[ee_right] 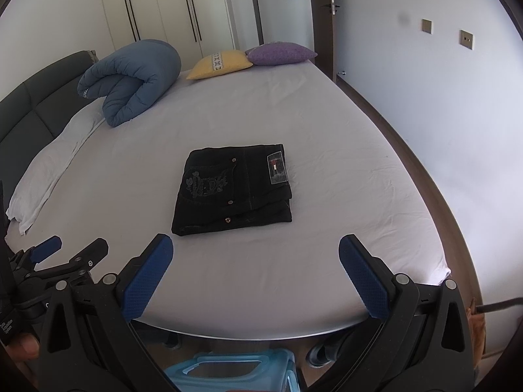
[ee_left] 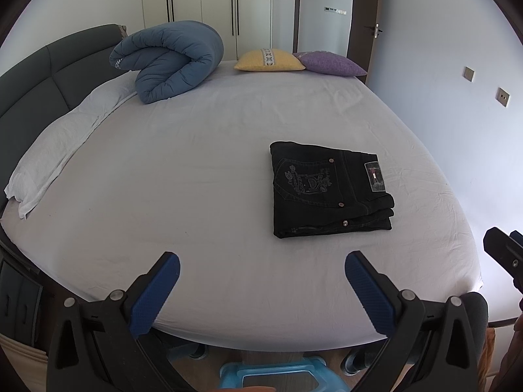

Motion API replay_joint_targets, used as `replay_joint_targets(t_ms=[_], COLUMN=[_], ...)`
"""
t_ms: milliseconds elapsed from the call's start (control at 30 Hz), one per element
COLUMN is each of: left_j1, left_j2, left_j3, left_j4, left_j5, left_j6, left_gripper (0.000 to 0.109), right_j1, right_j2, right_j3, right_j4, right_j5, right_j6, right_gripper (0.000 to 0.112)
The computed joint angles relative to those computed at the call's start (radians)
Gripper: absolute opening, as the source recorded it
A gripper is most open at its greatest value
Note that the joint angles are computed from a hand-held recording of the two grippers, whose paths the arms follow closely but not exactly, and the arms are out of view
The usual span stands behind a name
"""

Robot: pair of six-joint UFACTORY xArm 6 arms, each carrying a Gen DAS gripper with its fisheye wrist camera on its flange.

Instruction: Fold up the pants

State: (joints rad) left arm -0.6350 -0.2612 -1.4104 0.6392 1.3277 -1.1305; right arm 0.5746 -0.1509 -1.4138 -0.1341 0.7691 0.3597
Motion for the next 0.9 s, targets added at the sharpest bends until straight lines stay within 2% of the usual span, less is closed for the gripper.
replay_joint_targets(t_ms=[900], left_j1=[-0.008], left_j2=[0.004], left_j3=[0.008], left_j4=[0.015], left_j5=[0.004], left_j6=[0.001], left_gripper=[0.103], right_j1=[-0.01], right_j2=[-0.005], right_j3=[0.017], right_j4=[0.029], right_j5=[0.0], right_j6=[-0.027], right_gripper=[0.103])
